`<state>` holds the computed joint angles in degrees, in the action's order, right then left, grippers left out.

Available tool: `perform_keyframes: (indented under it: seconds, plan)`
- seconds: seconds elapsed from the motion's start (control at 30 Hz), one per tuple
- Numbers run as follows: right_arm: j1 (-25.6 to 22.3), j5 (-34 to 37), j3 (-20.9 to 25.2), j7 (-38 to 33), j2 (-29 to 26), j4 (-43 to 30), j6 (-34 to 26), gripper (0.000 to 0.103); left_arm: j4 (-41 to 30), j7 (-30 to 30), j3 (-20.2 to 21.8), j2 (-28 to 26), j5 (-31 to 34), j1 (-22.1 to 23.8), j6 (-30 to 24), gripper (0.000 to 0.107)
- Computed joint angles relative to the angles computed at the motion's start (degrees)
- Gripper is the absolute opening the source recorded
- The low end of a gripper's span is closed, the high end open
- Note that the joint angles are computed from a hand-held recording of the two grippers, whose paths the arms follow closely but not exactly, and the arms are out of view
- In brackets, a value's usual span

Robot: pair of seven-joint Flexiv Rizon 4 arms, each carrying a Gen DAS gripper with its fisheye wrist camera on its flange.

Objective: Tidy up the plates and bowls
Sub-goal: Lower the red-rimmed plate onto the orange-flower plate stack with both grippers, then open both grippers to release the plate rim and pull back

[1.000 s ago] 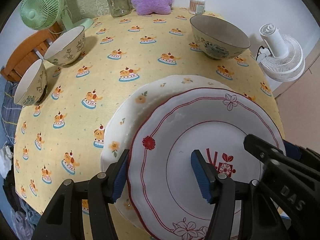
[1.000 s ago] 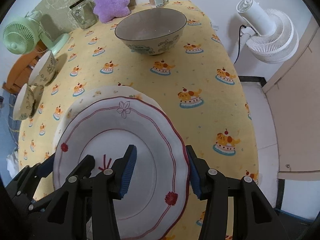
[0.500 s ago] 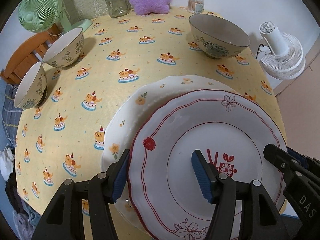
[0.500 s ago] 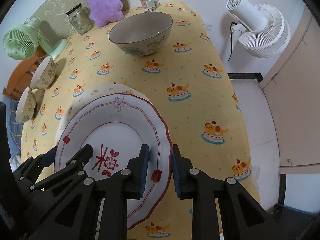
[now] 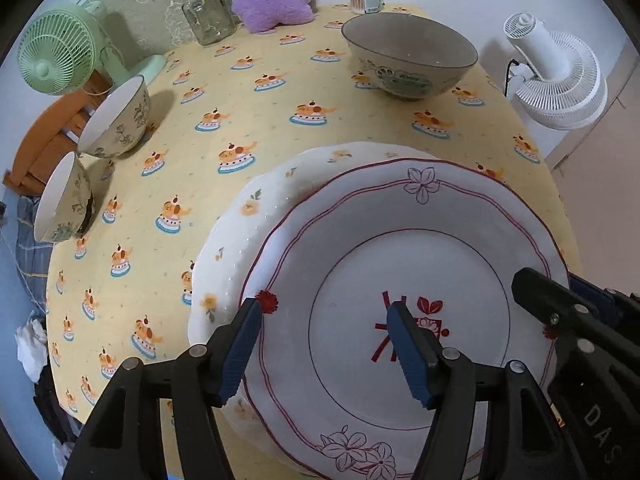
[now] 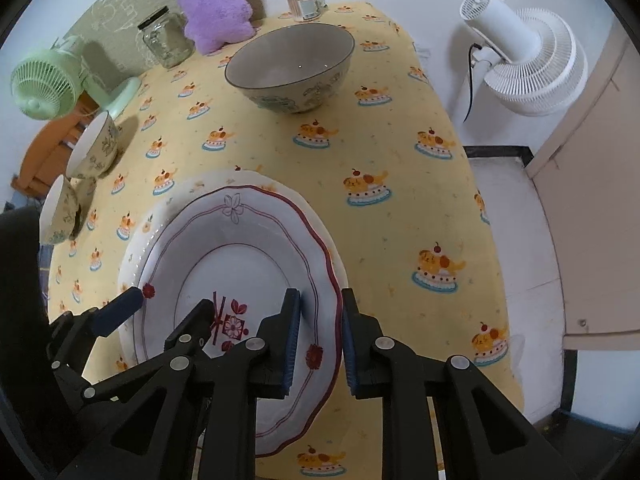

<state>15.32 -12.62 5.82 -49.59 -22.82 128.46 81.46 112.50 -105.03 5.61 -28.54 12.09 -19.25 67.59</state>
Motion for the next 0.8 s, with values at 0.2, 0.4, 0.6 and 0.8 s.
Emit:
perform_keyframes:
  seconds: [0.2,0.4,0.6,0.8]
  plan:
    - [0.7,-1.1,-0.8,0.1,-0.7,-1.0,-0.7,0.023,1.2,0.3,-0.4,0.9,-1.2,1.3,0.7,0.067]
    - [1.7,-2.5,-1.5,0.3,-1.8,-2.3,-1.0,0.025,2.4,-0.6,0.1,1.6,-2.1,2.4,1.8,0.067]
    - [6.1,-6.2,-5.7,3.5,-2.7,-2.6,-0.4,0.028,2.6,-0.4,0.2,1.6,-2.6,3.3,2.1,0.067]
    - [11.3,-13.9,-12.2,8.9,-3.0,-1.5,0.0,0.033,3.9,2.9,-1.6,1.5,-5.3,5.5,3.8,0.067]
